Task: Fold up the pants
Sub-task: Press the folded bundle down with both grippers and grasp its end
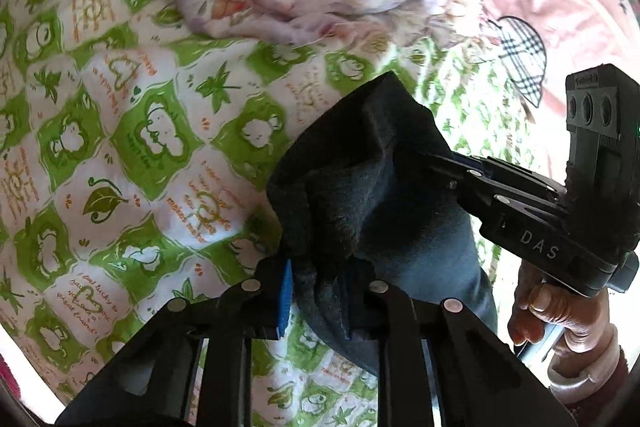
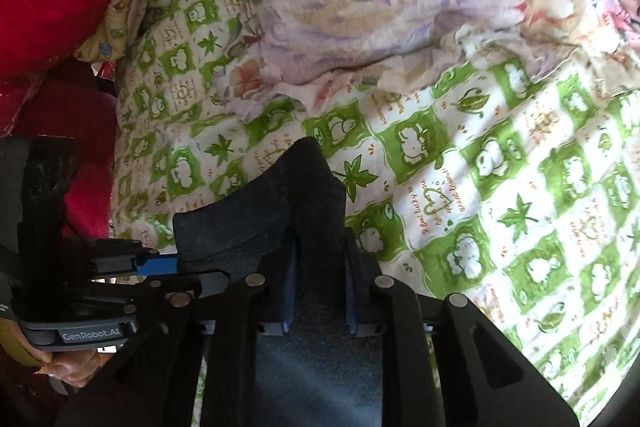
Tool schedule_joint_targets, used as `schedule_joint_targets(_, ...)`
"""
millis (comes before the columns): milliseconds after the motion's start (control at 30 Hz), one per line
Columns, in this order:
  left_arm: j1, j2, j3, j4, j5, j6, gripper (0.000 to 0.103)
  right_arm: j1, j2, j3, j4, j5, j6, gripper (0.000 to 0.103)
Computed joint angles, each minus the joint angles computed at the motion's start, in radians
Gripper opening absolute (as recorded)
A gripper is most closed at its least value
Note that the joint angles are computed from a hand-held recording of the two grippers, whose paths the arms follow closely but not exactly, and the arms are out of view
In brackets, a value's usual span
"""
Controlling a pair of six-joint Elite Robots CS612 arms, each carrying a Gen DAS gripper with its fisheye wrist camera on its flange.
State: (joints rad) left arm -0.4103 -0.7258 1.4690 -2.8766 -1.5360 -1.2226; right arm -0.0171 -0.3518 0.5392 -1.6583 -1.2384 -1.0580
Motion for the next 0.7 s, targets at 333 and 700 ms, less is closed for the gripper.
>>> schedule_joint_targets(333, -0.03, -0.037, -0.006, 0.0, 0.057, 0.096, 0.016, -0.031, -0.111, 0.152, -0.133, 0.065, -0.009, 0.02)
schedule_joint_targets(700, -0.068, -0.05, -0.062, 0.009, 0.071, 0.219, 0.015, -0.092, -0.225, 0.314, -0.283, 0.127, 0.047, 0.019)
